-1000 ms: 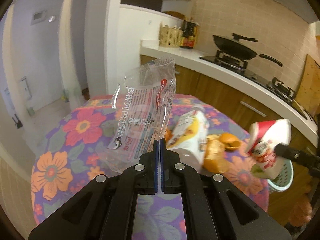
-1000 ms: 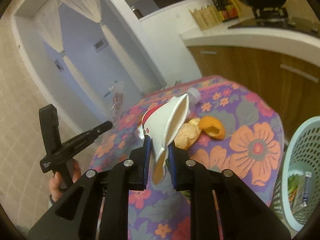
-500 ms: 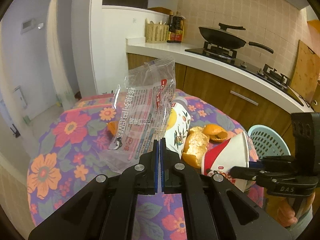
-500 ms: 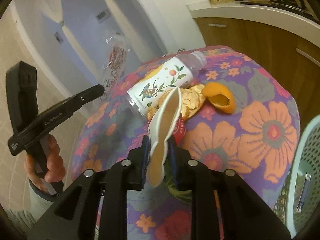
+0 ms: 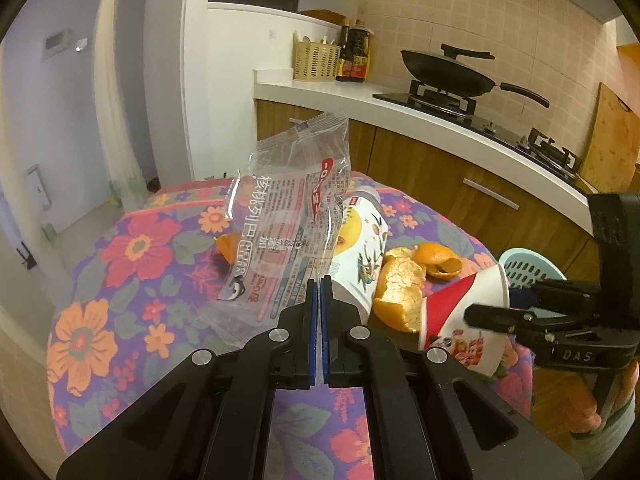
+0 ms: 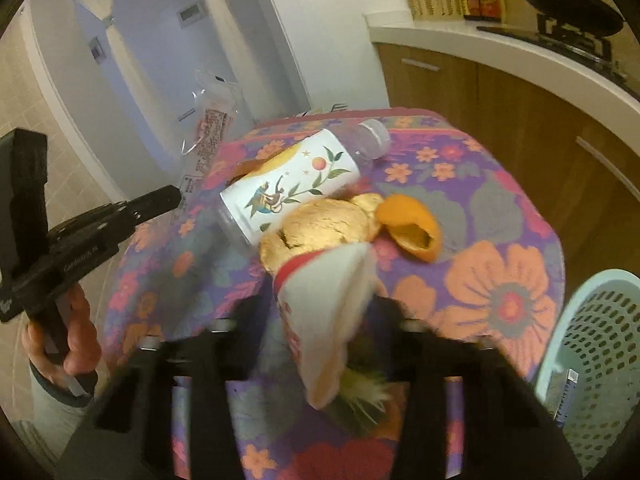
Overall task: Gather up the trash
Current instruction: 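Carry paper cup and clear wrapper over the basket and release them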
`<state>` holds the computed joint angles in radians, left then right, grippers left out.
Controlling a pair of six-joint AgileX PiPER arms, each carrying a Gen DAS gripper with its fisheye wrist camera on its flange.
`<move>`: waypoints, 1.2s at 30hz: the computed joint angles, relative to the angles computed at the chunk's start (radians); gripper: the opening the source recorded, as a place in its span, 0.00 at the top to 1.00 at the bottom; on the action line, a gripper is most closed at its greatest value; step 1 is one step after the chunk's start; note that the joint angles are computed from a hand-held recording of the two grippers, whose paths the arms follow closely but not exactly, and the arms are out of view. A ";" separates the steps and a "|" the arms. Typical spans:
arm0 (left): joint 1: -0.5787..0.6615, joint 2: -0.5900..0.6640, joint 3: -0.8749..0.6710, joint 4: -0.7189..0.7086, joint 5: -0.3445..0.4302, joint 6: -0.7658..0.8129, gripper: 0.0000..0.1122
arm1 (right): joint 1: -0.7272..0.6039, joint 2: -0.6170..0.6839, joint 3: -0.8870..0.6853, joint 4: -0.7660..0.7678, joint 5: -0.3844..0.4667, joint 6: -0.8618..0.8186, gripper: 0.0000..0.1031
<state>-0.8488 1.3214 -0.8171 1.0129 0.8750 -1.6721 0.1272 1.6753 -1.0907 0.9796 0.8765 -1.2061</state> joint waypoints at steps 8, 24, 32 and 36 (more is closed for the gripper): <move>-0.054 0.065 -0.079 0.009 0.017 0.015 1.00 | -0.233 -0.079 0.068 0.229 0.229 -0.170 0.87; -0.078 0.633 -0.786 -0.265 -0.130 0.493 1.00 | -0.592 0.101 -0.057 0.187 0.089 -0.144 0.87; -0.021 0.997 -1.266 -0.709 -0.047 0.920 1.00 | -0.588 0.284 -0.214 -0.051 -0.072 0.159 0.86; -0.014 1.127 -1.463 -0.771 0.035 0.997 0.96 | -0.600 0.365 -0.290 -0.107 -0.045 0.245 0.85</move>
